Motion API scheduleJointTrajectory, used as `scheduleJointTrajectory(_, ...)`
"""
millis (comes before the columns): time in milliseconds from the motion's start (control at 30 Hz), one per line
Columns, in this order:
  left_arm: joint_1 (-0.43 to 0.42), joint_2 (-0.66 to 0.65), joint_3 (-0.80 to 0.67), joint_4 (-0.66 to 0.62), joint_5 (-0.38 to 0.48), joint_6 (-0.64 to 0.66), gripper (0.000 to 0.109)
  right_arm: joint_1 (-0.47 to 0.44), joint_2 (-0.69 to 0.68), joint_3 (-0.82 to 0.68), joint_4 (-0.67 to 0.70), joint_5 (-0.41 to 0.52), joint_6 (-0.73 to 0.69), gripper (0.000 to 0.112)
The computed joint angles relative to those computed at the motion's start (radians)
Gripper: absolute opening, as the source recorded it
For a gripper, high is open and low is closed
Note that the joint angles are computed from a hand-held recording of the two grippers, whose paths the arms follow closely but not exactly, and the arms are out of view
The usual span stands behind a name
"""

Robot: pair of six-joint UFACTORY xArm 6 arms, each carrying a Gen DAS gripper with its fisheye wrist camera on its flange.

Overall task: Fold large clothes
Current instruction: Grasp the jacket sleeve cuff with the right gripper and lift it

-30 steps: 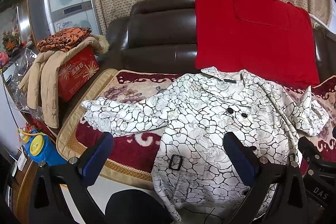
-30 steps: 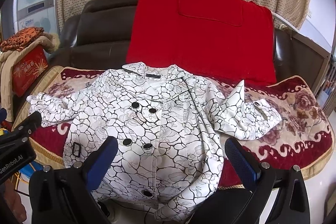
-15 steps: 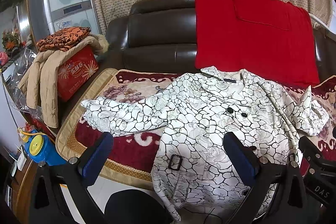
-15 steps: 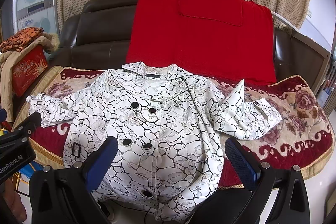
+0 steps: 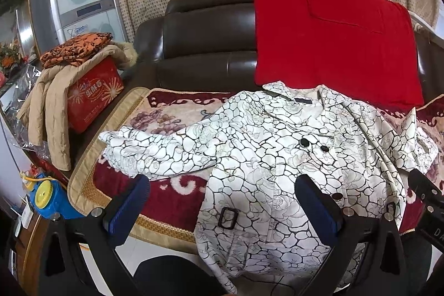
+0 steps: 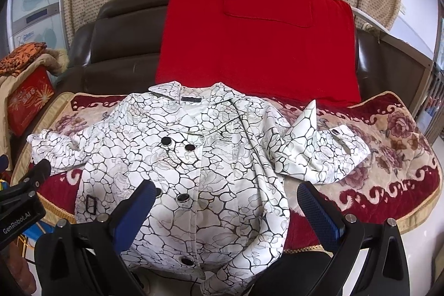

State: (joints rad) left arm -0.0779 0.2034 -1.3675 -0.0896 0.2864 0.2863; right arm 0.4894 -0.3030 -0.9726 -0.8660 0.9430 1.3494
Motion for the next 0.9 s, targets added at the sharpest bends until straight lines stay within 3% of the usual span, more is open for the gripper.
scheduleJointTrajectory(367, -0.013, 0.088, -0.097, -0.030, 0.042, 0.021, 0.103, -0.056, 0.029, -0.003, 0.004, -0.030, -0.010, 0.103)
scheduleJointTrajectory(533, -0.024, 0.176, -0.182, 0.011, 0.072, -0.003, 0.103, -0.122, 0.020, 0.030, 0.002, -0.034, 0.013, 0.103)
scheduleJointTrajectory(733, -0.037, 0.289, -0.289, 0.052, 0.063, -0.044, 0.103, -0.257, -0.010, 0.088, -0.007, -0.023, 0.037, 0.103)
scheduleJointTrajectory(900, -0.047, 0.410, -0.413, 0.077, 0.107, -0.062, 0.103, -0.459, -0.091, 0.190, 0.014, -0.118, 0.054, 0.103)
